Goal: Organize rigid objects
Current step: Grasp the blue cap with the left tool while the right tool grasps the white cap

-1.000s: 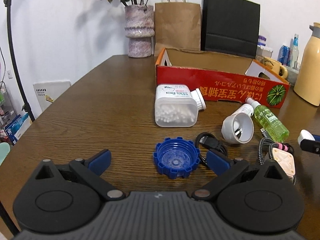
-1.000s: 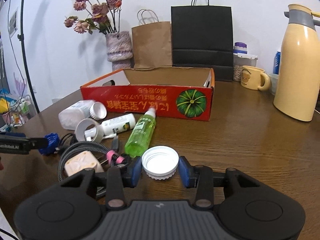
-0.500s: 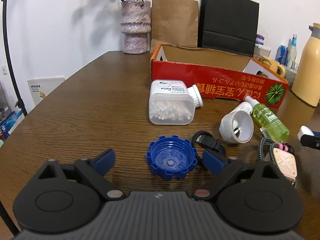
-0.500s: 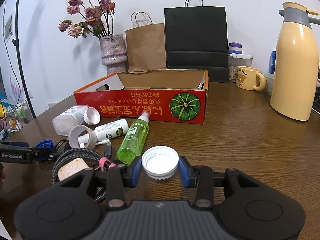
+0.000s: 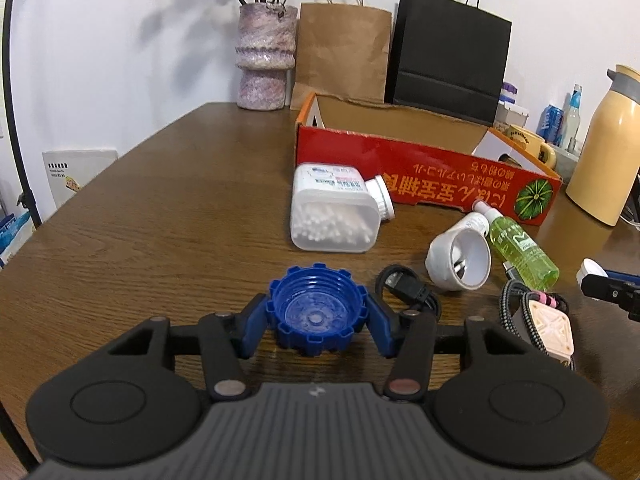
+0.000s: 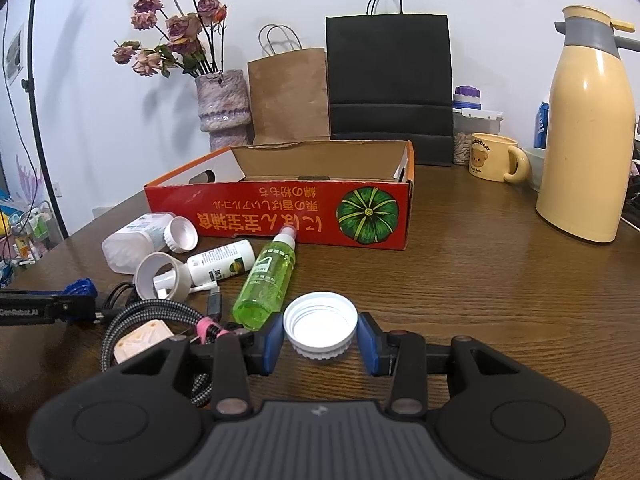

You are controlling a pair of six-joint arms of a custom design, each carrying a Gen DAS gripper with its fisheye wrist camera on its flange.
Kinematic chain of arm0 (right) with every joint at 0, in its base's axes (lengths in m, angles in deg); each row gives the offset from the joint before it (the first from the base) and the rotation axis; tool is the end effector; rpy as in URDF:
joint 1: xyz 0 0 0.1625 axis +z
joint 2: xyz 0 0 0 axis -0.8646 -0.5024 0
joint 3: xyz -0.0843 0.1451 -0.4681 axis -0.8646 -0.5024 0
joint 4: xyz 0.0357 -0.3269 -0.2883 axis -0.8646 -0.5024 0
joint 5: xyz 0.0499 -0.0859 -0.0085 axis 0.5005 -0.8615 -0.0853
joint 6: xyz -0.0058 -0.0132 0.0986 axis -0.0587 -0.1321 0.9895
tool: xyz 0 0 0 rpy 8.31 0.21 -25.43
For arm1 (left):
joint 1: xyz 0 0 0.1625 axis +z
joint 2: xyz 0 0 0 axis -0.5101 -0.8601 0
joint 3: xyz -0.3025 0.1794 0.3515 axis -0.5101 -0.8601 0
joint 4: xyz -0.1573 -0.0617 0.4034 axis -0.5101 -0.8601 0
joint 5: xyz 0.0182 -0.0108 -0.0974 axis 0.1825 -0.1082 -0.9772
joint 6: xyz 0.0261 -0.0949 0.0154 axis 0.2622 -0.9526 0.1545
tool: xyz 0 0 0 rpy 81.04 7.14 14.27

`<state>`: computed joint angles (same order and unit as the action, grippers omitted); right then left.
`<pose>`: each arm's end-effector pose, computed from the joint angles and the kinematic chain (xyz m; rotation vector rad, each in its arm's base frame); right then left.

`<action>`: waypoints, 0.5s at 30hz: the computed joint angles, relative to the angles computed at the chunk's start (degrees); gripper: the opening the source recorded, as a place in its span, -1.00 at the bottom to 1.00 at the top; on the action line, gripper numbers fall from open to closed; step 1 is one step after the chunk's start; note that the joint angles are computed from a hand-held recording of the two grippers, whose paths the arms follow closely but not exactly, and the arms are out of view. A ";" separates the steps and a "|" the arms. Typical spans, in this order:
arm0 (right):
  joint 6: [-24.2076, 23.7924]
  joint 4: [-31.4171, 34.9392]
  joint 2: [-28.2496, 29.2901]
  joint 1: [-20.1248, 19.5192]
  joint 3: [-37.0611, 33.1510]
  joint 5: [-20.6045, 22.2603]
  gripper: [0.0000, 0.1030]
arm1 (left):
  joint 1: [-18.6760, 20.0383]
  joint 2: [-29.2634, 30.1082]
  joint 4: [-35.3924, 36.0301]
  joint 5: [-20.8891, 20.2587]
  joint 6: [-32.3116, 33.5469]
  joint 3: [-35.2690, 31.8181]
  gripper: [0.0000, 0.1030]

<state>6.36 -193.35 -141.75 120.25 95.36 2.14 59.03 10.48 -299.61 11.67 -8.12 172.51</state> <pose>-0.0145 -0.3266 0.2655 0.4876 -2.2008 1.2130 -0.2462 -0.3771 0.0160 0.6247 2.3052 -1.0615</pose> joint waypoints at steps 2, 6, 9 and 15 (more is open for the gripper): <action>0.11 0.07 -0.16 0.30 -0.05 -0.15 -0.24 | -0.23 -0.34 -0.36 0.82 0.54 0.09 0.04; 0.74 0.47 -0.76 1.29 -0.27 -0.23 -0.24 | -0.53 -1.08 -0.75 2.16 2.58 -0.14 0.04; 0.89 -0.25 -0.62 2.27 -0.41 -0.33 -0.24 | -0.80 -1.39 -1.66 2.99 4.81 -0.74 0.04; 1.05 0.15 -1.32 5.22 -1.58 -1.45 -0.24 | -1.13 -1.73 -4.23 3.61 9.85 -2.71 0.04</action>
